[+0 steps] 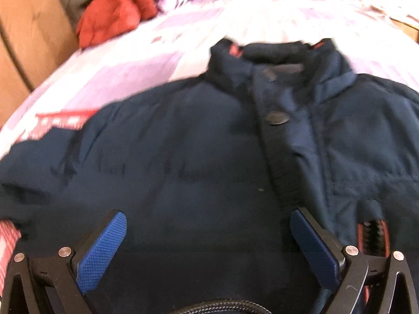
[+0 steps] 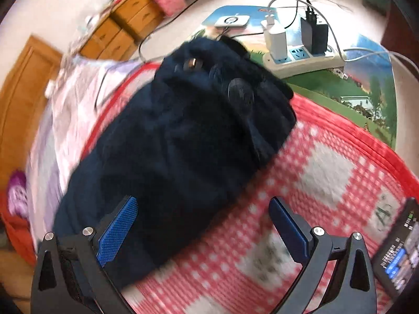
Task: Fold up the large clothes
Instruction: 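Grasp the sleeve cuff with the right tool and lift it, then carry the held sleeve across the jacket body with the right tool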
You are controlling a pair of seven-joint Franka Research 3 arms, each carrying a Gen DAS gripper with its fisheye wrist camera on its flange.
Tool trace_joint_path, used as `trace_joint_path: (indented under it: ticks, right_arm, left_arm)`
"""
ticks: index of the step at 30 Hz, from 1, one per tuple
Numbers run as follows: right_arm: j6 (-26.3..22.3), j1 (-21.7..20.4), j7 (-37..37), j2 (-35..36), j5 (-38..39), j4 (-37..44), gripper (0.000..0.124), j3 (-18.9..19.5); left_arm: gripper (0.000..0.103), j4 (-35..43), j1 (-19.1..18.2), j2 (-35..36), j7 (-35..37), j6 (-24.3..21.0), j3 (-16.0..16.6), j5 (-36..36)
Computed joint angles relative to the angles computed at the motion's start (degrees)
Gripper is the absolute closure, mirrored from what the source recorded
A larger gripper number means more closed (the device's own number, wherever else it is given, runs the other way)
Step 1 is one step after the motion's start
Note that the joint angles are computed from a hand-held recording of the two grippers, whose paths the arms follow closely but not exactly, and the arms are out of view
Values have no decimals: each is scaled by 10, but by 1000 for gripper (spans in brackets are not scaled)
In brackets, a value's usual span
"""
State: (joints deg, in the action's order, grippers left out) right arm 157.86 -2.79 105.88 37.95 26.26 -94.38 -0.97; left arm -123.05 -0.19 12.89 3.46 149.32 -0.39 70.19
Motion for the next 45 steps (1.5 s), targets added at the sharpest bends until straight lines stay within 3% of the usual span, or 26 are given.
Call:
trace_joint_path:
  ticks: [4,7,9,12,15,19,23,25,28,31,34,41,45]
  right_arm:
    - [37,-9,1,24,24,30,28,13]
    - [41,-13,16,40,31,52,59,12]
    - [60,-35,-6,41,52,51,86,36]
    - [91,-13,-16,21,26,30,100,12]
    - [104,44,10,0,-38,17,103,-53]
    - [122,153,63,-26,-165,2,104,-169]
    - [139,290,125,-35,-310,3,104,-313]
    - [153,334,139,-39,-360,7,104,-351]
    - [168,378,143,-50,-415,23,104,-372]
    - [180,411,136,-53,-450,50,104,-369]
    - [183,421,111,-47,-463,94,104,-331]
    - [147,435,1,31,-468,241,104,-187]
    - [89,469,-62,120,-467,347,104,-137]
  left_arm:
    - [0,2,-1,9,12,3,0,-10]
    - [0,-2,3,6,11,20,3,-12]
    - [0,-4,6,7,10,31,5,-14]
    - [0,-3,3,8,9,28,6,-13]
    - [0,-3,4,9,9,31,7,-14]
    - [0,-5,7,3,31,37,5,-30]
    - [0,-28,13,-23,45,64,6,-26]
    - [0,-47,19,-44,44,80,6,-13]
    - [0,-79,33,-80,45,95,4,-1]
    - [0,-112,54,-120,50,114,2,5]
    - [0,-151,82,-166,84,134,2,-20]
    - [0,-227,155,-253,177,160,6,-59]
    - [0,-259,197,-285,229,180,11,-73]
